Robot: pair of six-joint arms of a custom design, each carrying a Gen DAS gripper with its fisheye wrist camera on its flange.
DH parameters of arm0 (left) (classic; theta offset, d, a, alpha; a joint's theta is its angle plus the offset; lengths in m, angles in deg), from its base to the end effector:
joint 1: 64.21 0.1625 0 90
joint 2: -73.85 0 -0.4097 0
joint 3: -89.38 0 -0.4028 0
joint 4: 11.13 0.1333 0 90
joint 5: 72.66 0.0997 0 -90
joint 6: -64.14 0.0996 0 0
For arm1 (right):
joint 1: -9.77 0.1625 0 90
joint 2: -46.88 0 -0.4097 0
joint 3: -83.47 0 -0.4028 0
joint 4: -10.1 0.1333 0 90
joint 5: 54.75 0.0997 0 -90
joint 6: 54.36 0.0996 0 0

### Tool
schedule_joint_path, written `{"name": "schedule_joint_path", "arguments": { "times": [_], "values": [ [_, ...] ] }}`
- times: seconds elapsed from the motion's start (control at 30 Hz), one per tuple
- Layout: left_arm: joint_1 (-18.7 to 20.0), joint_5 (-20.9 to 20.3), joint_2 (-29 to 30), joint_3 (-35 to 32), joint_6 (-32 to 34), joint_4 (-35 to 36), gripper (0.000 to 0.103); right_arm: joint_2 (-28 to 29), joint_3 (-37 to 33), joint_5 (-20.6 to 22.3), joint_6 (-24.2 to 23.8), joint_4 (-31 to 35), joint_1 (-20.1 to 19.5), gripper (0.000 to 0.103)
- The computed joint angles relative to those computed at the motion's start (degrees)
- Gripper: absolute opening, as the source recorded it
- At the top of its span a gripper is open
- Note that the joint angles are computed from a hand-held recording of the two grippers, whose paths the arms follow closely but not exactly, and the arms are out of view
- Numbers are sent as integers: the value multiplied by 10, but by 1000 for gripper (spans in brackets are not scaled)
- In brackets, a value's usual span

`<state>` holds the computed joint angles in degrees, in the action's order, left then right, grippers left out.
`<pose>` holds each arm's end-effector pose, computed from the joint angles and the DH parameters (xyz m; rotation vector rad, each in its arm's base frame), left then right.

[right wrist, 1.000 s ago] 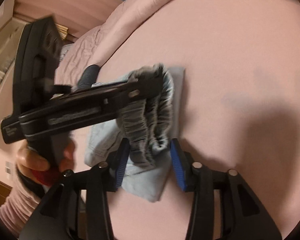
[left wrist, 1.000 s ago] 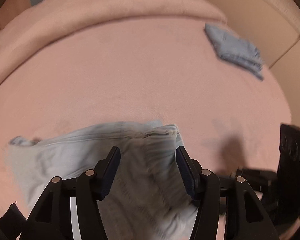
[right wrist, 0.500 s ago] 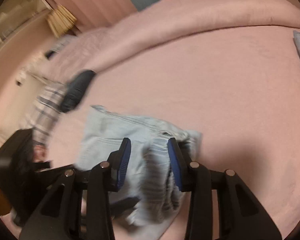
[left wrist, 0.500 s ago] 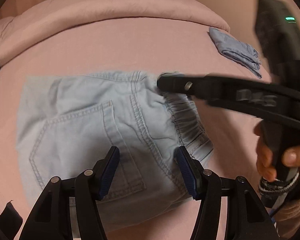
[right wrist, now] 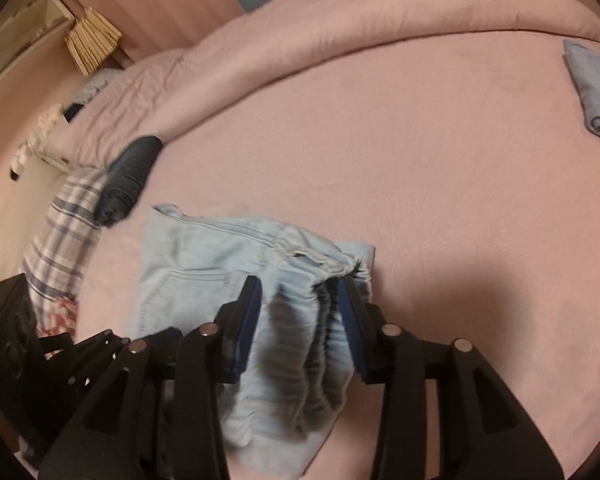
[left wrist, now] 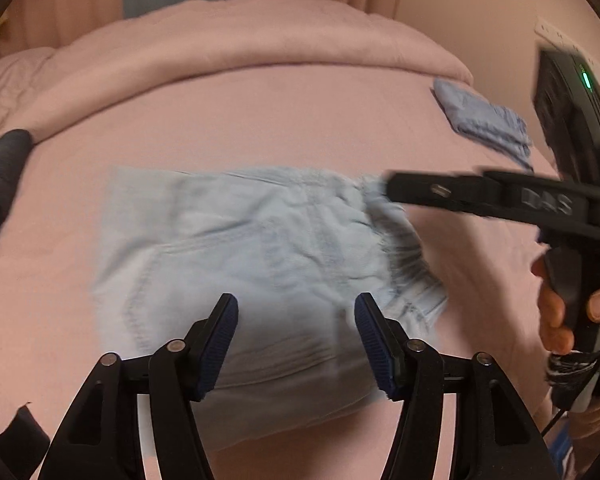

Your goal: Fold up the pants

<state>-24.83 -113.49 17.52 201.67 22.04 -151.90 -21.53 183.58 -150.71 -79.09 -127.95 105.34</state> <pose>-0.2897 -0.5077 0.0958 0.2271 2.3813 -0.7171 0.1823 -0.6022 0.2648 0.7539 -2.8692 0.3945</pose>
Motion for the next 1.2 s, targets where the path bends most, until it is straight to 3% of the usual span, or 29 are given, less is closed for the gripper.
{"name": "schedule_joint_path", "arguments": {
  "times": [0.07, 0.1, 0.27, 0.37, 0.4, 0.53, 0.7, 0.77, 0.8, 0.83, 0.9, 0.97, 1.0, 1.07, 1.2],
  "values": [
    [-3, 25, -30, 22, -29, 10, 79, -12, 7, 6, 10, 5, 0, 71],
    [-4, 31, -41, 31, -36, 9, 81, -18, 11, 7, 14, 9, -2, 74],
    [14, 45, -116, 78, -112, 48, 82, -33, 24, 14, 44, 51, -15, 77],
    [26, 39, -146, 103, -143, 50, 90, -35, 36, 8, 62, 51, -17, 78],
    [31, 31, -153, 111, -145, 41, 95, -35, 40, 6, 67, 52, -19, 78],
    [53, -5, -162, 130, -147, 8, 95, -35, 54, -2, 78, 57, -19, 81],
    [89, -98, -161, 160, -95, -129, 95, -26, 61, -9, 76, 56, -10, 85],
    [88, -104, -155, 161, -82, -141, 95, -20, 63, -18, 72, 48, -3, 86],
    [88, -110, -151, 162, -66, -151, 91, -18, 65, -21, 68, 44, 0, 85],
    [89, -118, -146, 161, -55, -161, 70, -15, 67, -26, 65, 36, 3, 80],
    [96, -142, -143, 152, -42, -161, 50, -11, 71, -45, 57, 23, 12, 64],
    [90, -134, -137, 138, -30, -136, 38, -9, 69, -53, 43, 19, 14, 42],
    [87, -129, -135, 135, -24, -133, 30, -10, 68, -44, 35, 22, 13, 38],
    [77, -113, -136, 125, -16, -117, 24, -14, 73, -37, 13, 6, 19, 28],
    [77, -87, -132, 99, 25, -143, 19, -14, 61, -5, -18, -17, 36, 25]
  ]
}}
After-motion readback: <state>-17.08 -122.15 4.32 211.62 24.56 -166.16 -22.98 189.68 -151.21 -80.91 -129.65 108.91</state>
